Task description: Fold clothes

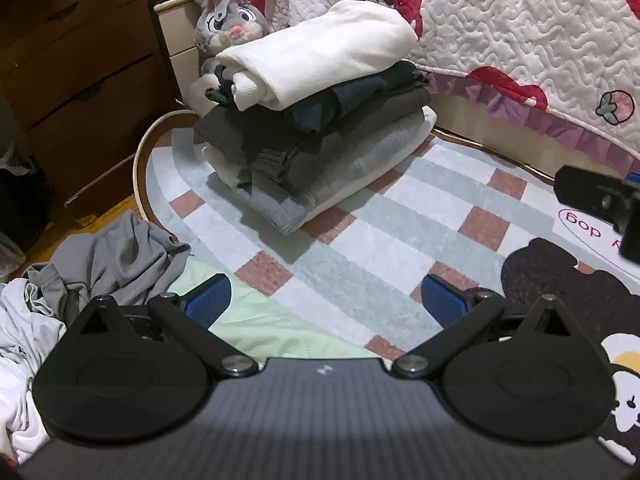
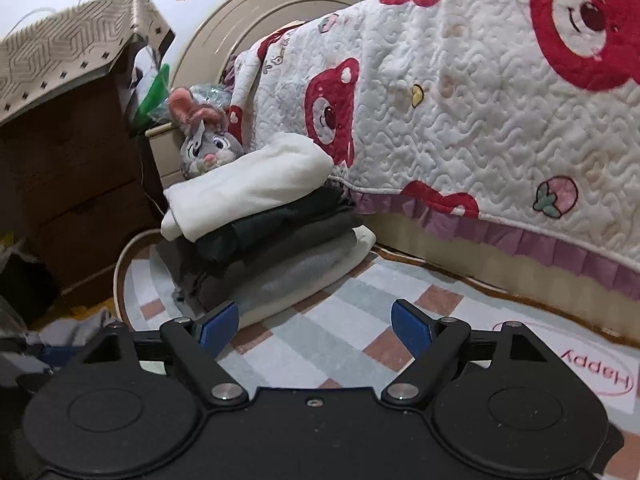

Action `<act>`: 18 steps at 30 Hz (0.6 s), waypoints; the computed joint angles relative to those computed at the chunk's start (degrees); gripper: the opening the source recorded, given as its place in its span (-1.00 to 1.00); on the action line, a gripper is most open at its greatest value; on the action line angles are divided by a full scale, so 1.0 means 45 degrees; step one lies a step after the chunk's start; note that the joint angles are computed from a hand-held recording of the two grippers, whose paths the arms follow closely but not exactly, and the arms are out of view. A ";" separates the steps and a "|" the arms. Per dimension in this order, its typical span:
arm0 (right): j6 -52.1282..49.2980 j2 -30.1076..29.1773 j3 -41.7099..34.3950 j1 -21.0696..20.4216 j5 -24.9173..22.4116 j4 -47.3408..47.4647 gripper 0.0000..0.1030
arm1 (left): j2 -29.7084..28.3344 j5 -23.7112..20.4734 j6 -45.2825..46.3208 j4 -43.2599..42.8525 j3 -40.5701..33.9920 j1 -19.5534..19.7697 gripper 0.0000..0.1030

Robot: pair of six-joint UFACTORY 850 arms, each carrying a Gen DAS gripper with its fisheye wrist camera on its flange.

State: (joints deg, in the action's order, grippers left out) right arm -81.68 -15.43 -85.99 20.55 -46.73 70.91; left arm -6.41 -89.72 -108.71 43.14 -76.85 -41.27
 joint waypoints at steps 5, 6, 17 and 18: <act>0.0217 0.0012 -0.0066 -0.0035 -0.0302 -0.0205 0.68 | 0.0087 0.0232 -0.0109 -0.0216 0.0122 0.0055 1.00; 0.0296 -0.0007 -0.0119 -0.0037 -0.0402 -0.0344 0.68 | 0.0097 0.0289 -0.0111 -0.0270 0.0148 0.0072 1.00; 0.0720 0.0202 -0.0059 0.0043 -0.0475 -0.0710 0.68 | 0.0061 0.0541 0.0141 0.0008 0.0103 0.0072 1.00; 0.0831 0.0184 -0.0083 0.0014 -0.0572 -0.0689 0.68 | 0.0057 0.0559 0.0150 -0.0030 0.0106 0.0078 1.00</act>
